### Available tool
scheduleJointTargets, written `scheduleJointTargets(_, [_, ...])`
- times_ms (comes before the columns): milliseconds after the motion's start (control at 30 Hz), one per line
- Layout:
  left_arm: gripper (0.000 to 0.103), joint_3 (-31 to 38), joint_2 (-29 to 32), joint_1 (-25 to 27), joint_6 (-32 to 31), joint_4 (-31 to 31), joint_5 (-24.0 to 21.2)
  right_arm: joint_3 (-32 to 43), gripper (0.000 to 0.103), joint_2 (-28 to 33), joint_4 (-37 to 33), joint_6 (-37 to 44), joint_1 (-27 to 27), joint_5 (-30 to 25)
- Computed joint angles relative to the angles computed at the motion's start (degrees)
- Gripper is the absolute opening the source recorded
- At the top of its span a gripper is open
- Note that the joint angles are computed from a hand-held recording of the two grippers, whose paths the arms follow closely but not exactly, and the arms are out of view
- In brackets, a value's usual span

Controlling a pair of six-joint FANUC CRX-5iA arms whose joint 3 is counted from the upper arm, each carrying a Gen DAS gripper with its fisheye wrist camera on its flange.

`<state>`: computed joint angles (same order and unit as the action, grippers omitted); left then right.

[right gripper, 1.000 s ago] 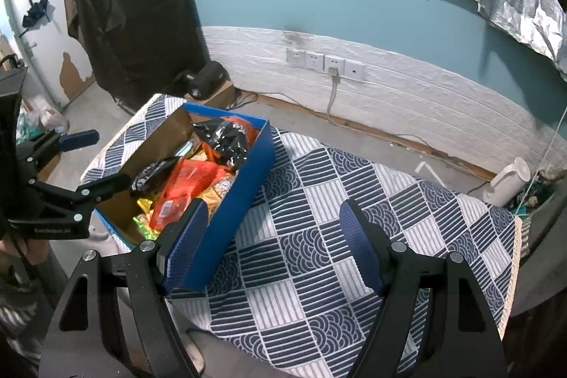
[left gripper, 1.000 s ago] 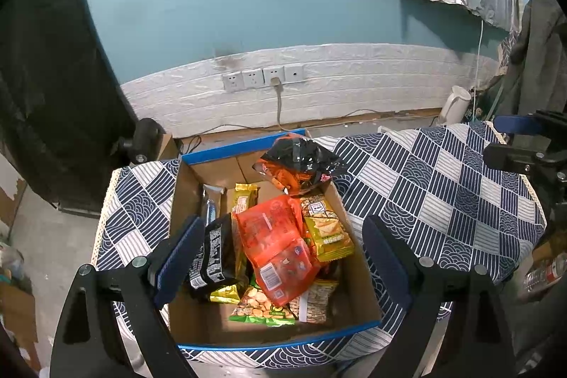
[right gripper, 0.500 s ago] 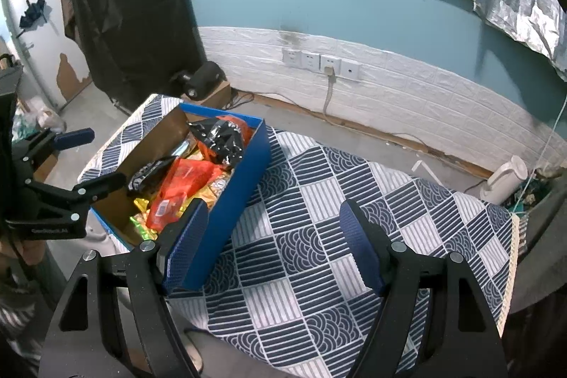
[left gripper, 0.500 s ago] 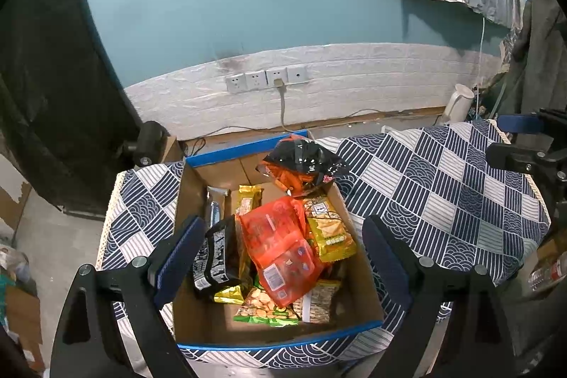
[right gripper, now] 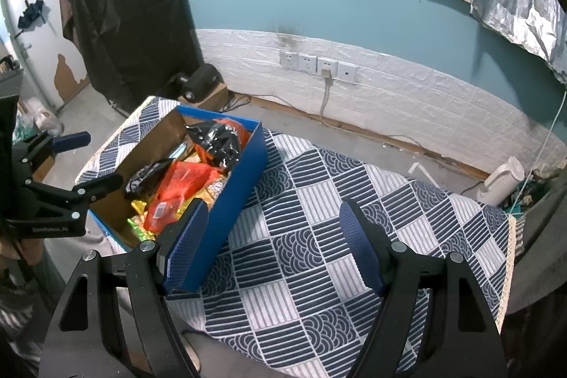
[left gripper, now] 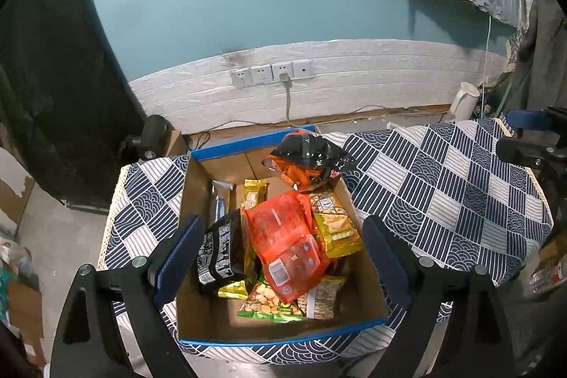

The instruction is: Organize snacks

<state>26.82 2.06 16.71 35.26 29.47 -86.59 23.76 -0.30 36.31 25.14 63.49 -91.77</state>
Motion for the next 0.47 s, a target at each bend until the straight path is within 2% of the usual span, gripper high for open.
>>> scheduleJointTargets(467, [0.092,0.0,-0.01,0.17,-0.43,0.08,-0.47,0.08,0.076,0.04,0.01,0.01,0.03,-0.03])
